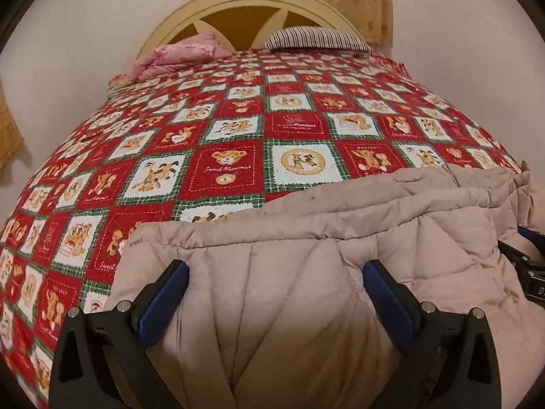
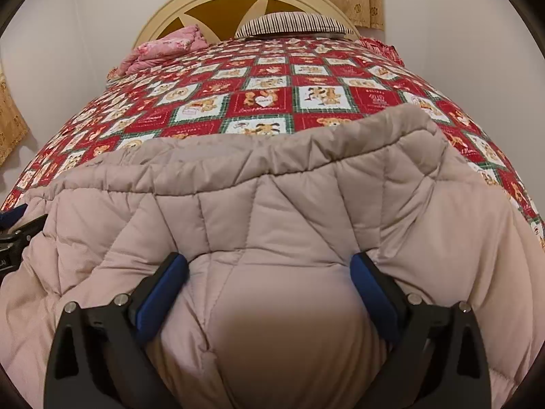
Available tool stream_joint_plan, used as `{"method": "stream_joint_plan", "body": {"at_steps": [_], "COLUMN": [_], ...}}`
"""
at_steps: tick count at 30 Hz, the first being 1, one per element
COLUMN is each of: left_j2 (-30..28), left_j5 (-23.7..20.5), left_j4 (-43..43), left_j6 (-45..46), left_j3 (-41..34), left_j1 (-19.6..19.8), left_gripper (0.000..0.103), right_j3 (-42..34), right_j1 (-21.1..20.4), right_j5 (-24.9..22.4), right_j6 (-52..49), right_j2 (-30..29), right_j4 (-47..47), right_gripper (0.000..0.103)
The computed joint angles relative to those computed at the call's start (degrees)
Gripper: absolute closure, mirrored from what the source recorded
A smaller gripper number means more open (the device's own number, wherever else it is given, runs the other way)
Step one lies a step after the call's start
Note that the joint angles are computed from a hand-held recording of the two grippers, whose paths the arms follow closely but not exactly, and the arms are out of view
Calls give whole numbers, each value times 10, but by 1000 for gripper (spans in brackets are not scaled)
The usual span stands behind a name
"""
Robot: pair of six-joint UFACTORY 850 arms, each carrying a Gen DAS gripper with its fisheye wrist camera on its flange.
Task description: Fold large clothes
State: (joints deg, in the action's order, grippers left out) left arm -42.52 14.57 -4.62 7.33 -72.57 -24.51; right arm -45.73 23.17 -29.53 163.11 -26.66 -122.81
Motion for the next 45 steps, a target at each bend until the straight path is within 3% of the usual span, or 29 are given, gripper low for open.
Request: {"method": "stream_joint_plan", "body": {"at_steps": [11, 36, 41, 45], "left_j2": [-8, -11, -11, -10], "left_j5": [1, 0, 0, -1], "left_j4": [-63, -56, -57, -55], "left_j6": [63, 57, 58, 56], "left_j3": [-8, -8, -8, -8], "left_j1": [-5, -4, -4, -4], "left_gripper": [1, 1, 1, 1], "right_j3": [-8, -27, 11, 64], "right_j1": [5, 15, 26, 61], "right_j5": [-2, -12, -28, -80], "right_j6": [-49, -150, -71, 68], "right_j2": [-4, -13, 26, 79], "right_j4": [48, 149, 96, -26], "right_gripper": [3, 3, 3, 3]}}
